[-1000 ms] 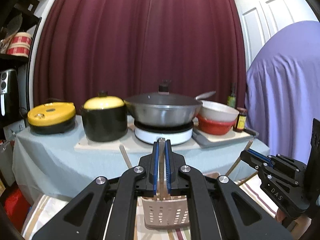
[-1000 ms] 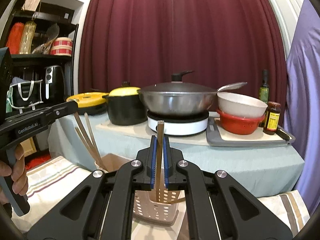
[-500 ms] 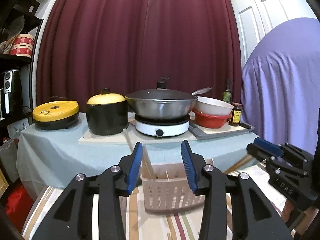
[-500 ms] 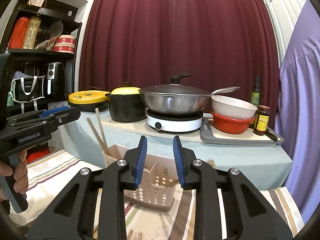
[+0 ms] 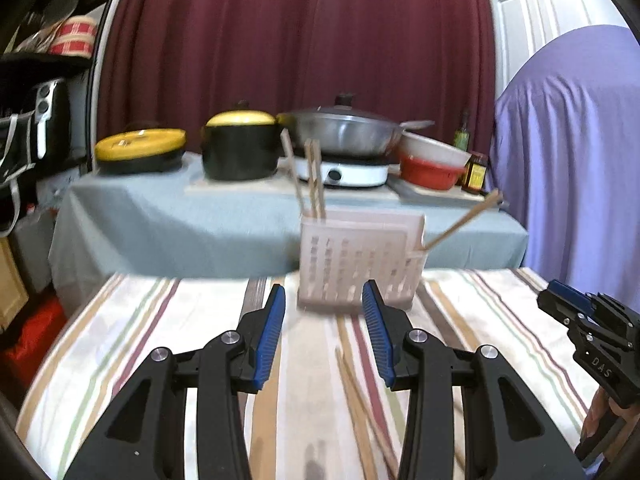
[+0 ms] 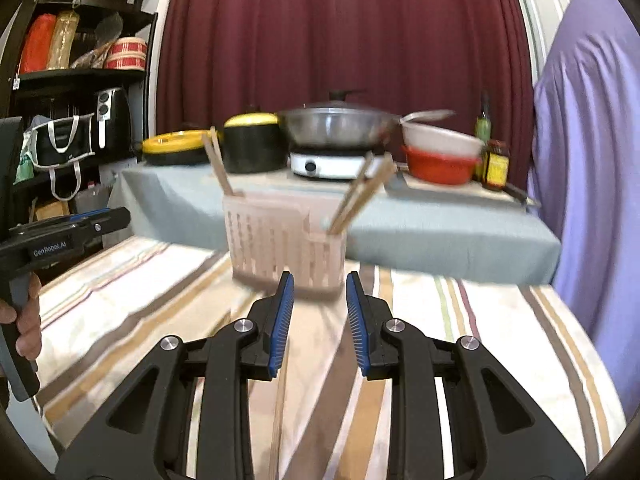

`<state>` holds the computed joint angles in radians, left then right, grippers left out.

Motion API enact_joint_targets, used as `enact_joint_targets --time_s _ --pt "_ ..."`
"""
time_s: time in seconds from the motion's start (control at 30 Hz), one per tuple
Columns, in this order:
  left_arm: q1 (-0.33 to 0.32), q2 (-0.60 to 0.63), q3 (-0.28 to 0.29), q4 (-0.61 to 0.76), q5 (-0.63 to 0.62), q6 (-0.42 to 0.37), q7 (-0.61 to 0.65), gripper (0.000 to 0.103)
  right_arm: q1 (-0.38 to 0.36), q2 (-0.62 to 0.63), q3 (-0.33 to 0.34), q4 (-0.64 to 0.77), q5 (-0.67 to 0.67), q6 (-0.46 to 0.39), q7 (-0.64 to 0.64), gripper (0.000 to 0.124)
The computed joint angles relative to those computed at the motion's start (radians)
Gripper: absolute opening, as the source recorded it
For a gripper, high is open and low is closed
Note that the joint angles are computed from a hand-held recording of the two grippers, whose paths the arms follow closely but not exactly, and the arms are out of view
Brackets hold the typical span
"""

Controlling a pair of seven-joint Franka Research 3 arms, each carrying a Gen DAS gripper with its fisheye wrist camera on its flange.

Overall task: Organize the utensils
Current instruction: 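Move both open grippers back down toward the remaining chopsticks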

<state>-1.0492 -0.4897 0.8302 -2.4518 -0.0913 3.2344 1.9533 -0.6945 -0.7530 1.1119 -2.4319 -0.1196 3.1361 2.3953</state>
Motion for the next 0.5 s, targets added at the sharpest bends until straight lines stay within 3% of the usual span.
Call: enact_joint_targets --time_s 0.23,0.5 --pt "0.189 -0.046 -0.135 -0.129 0.004 -0.028 -0.034 0.041 0.13 -0.042 -0.027 -0.097 0.011 -0.058 0.06 0.027" --pt "0.343 -0.112 -0.234 -0.258 0.024 -0.043 -0.037 0.041 0.254 -0.054 -0.04 -0.167 -0.031 -0.112 0.15 0.027"
